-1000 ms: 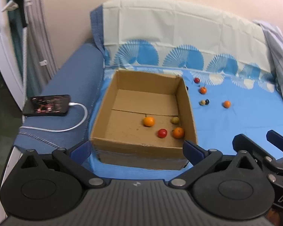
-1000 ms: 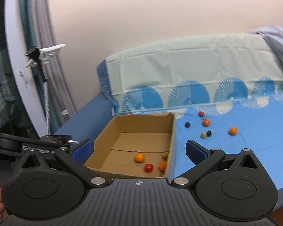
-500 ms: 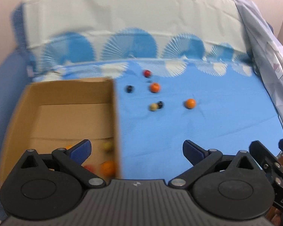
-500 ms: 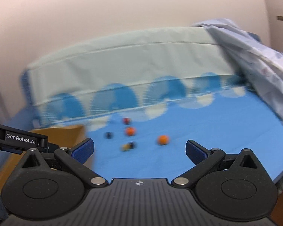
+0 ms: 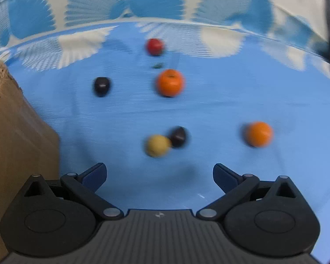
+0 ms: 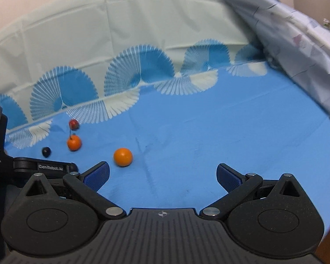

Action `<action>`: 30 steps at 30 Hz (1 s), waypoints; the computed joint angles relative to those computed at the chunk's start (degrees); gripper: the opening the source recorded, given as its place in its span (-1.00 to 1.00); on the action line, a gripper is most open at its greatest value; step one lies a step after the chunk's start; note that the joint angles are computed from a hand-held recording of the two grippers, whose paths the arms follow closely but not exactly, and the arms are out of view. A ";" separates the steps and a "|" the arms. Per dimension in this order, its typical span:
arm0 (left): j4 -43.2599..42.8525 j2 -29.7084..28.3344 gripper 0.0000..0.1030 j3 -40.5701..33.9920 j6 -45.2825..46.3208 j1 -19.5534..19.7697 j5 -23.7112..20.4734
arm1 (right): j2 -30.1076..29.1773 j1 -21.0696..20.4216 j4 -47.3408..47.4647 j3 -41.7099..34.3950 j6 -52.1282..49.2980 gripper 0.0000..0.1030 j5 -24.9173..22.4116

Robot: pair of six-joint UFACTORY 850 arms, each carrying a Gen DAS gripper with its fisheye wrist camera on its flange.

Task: Organize fruits
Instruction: 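Move both tools from the box toward the fruits on the sheet, then grasp a yellow berry with the left tool while the right tool grasps a tangerine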

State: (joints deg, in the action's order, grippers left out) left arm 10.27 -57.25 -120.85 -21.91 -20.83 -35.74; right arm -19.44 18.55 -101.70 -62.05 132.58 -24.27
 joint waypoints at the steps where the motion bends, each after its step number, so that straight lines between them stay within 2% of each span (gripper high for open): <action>1: 1.25 -0.46 1.00 -0.32 -1.05 0.38 0.11 | -2.03 -0.50 -1.07 -1.58 -0.06 0.99 0.75; 3: 1.71 -0.80 0.97 -0.32 -0.85 1.32 0.68 | -5.21 -1.36 -2.00 -4.50 -0.87 0.99 2.26; 4: -1.63 -1.04 0.97 -0.66 2.85 1.92 0.65 | -7.17 -1.71 -2.23 -6.30 -1.32 0.99 3.07; 6: -3.02 -2.04 0.97 -2.36 6.22 2.32 -0.42 | -10.17 -2.16 -2.02 -9.36 -2.47 0.99 4.32; 11: -0.11 -0.84 0.97 -0.06 13.77 3.68 2.94 | -15.94 -2.63 -0.77 -15.16 -6.51 0.99 5.89; 14: 5.04 -3.00 0.99 -3.16 9.69 3.89 1.40 | -18.92 -2.87 1.17 -18.17 -9.76 0.99 6.49; 19: -2.92 -7.43 0.99 -11.26 19.06 3.24 -1.12 | -22.22 -3.13 3.94 -21.63 -13.14 0.99 6.88; 26: -14.77 -13.91 0.99 -23.01 31.34 3.61 -10.15 | -24.20 -3.04 -1.20 -23.36 -11.64 0.99 5.79; 28: -15.93 -14.82 0.99 -24.48 32.80 3.37 -12.07 | -24.24 -3.19 -2.48 -23.29 -10.93 0.99 5.71; 30: -15.36 -14.97 0.99 -24.39 33.44 2.74 -11.89 | -24.17 -3.29 -2.75 -23.07 -11.25 0.99 5.46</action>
State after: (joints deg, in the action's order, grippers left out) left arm -5.08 -72.22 -145.24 11.53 -18.10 -47.62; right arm -43.60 15.26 -104.45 -85.12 121.33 -18.80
